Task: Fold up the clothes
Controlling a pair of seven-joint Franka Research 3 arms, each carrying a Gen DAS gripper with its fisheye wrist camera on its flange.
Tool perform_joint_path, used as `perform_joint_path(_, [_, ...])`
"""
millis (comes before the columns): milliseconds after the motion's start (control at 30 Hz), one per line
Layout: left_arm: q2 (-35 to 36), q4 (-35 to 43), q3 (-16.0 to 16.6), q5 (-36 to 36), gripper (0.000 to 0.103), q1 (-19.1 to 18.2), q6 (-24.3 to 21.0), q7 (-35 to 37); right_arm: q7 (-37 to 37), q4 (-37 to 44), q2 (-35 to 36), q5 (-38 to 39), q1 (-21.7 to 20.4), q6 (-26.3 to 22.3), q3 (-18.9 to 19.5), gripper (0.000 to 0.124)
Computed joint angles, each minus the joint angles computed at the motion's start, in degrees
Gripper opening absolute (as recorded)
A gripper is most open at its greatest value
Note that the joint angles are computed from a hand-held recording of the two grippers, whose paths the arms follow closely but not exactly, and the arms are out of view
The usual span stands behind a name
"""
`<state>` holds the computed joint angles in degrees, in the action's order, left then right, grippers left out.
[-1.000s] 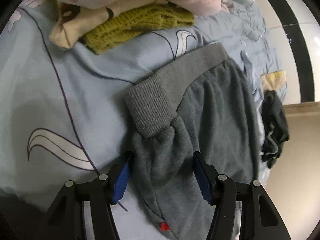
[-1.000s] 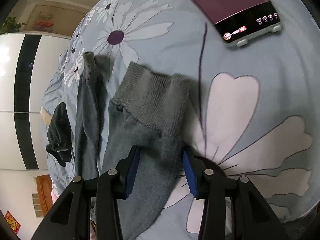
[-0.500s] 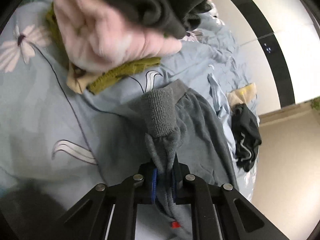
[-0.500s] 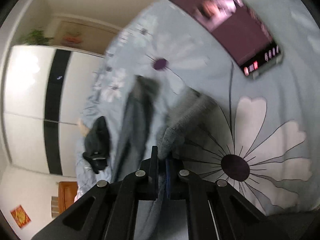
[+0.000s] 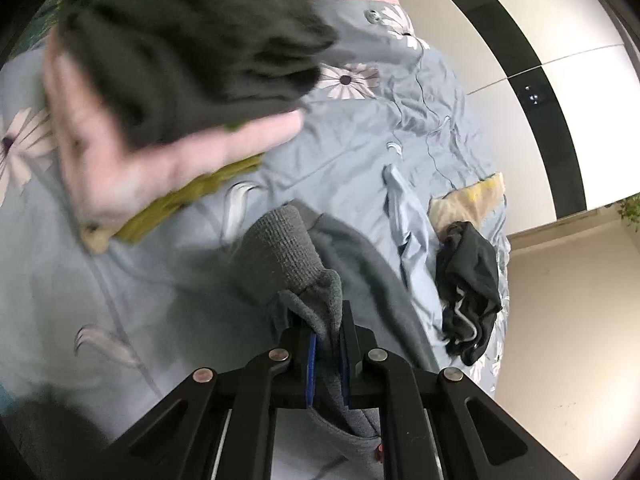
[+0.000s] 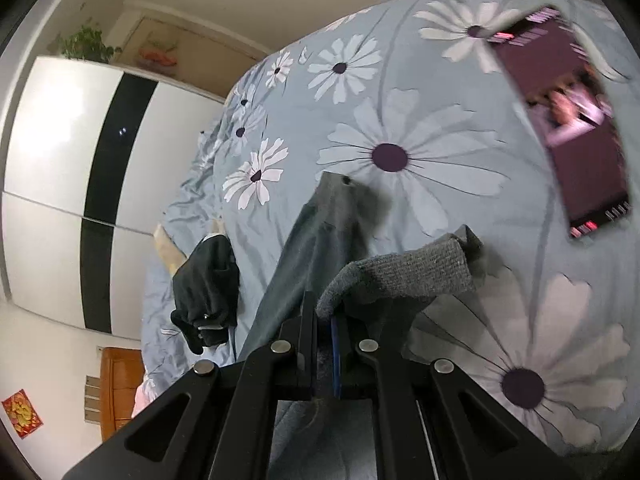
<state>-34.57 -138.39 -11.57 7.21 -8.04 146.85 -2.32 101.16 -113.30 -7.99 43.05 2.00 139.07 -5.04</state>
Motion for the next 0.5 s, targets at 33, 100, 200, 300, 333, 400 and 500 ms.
perform_joint_path(33, [1.4, 1.1, 0.7, -0.2, 0.009, -0.1, 0.1, 0.8, 1.1, 2.6, 2.1, -1.5, 0.0, -1.0, 0.2, 0.005])
perform_joint_path(100, [5.4, 4.2, 2.4, -1.3, 0.009, -0.3, 0.1, 3.1, 4.2, 8.8, 7.1, -5.2, -0.2, -3.5, 0.7, 0.005])
perform_joint_path(200, [11.6, 9.0, 4.3, -3.6, 0.009, -0.3, -0.4, 6.9, 8.2, 18.8, 15.1, -9.3, -0.4, -7.7, 1.5, 0.005])
perform_joint_path(300, [18.2, 14.1, 5.4, -5.9, 0.009, 0.6, -1.2, 10.1, 12.8, 31.2, 24.6, -13.8, -0.5, -13.4, 2.4, 0.005])
perform_joint_path(333, [20.6, 15.9, 5.6, -6.8, 0.009, 0.9, -1.4, 11.3, 14.2, 35.3, 27.8, -15.1, -0.5, -15.1, 2.6, 0.005])
perform_joint_path(400, [24.3, 19.0, 5.7, -8.0, 0.009, 1.7, -2.4, 13.4, 16.9, 43.5, 33.9, -17.4, -0.5, -18.6, 3.2, 0.005])
perform_joint_path(500, [29.3, 22.5, 5.6, -10.0, 0.009, 3.0, -3.0, 15.8, 20.1, 53.1, 41.1, -19.4, -0.7, -22.0, 4.0, 0.006])
